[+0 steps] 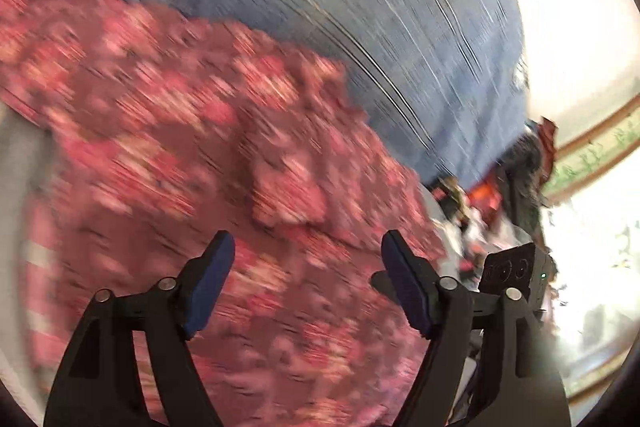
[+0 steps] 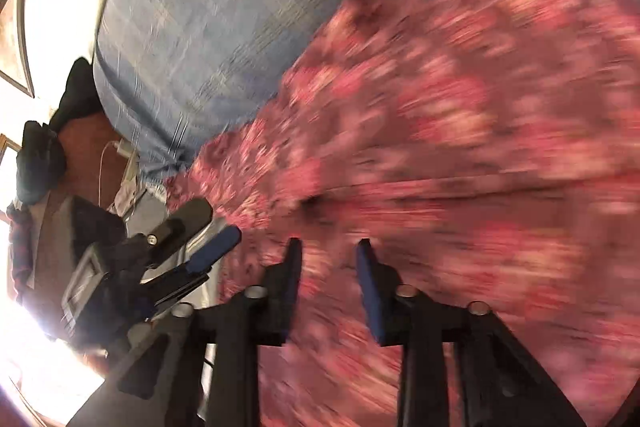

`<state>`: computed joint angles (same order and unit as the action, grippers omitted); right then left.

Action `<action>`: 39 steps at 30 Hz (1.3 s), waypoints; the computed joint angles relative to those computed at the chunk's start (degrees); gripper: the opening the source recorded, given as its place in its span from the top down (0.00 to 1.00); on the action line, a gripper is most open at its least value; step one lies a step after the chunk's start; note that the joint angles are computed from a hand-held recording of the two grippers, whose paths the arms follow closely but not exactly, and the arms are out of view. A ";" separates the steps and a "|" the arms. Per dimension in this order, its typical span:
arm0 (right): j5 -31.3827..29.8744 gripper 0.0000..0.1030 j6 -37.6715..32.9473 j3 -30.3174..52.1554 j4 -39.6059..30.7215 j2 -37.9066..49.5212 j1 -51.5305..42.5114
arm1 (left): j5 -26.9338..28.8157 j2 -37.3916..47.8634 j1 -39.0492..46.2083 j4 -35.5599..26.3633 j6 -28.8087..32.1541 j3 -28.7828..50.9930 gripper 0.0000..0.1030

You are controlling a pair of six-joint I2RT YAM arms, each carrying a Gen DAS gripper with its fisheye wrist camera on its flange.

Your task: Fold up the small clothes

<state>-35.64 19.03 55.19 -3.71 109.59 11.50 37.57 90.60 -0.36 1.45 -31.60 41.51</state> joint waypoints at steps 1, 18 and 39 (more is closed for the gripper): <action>-0.05 0.65 -1.31 -1.44 -0.28 -1.54 -2.31 | 0.76 1.68 -1.28 0.19 -0.77 1.14 0.22; -1.93 0.55 -1.42 1.30 4.61 3.51 -30.63 | -16.11 4.40 -5.83 -7.00 -6.48 11.83 0.93; 4.64 0.45 -11.89 2.33 6.63 -1.73 -14.36 | -18.41 2.05 -3.39 -9.79 -9.22 10.62 0.69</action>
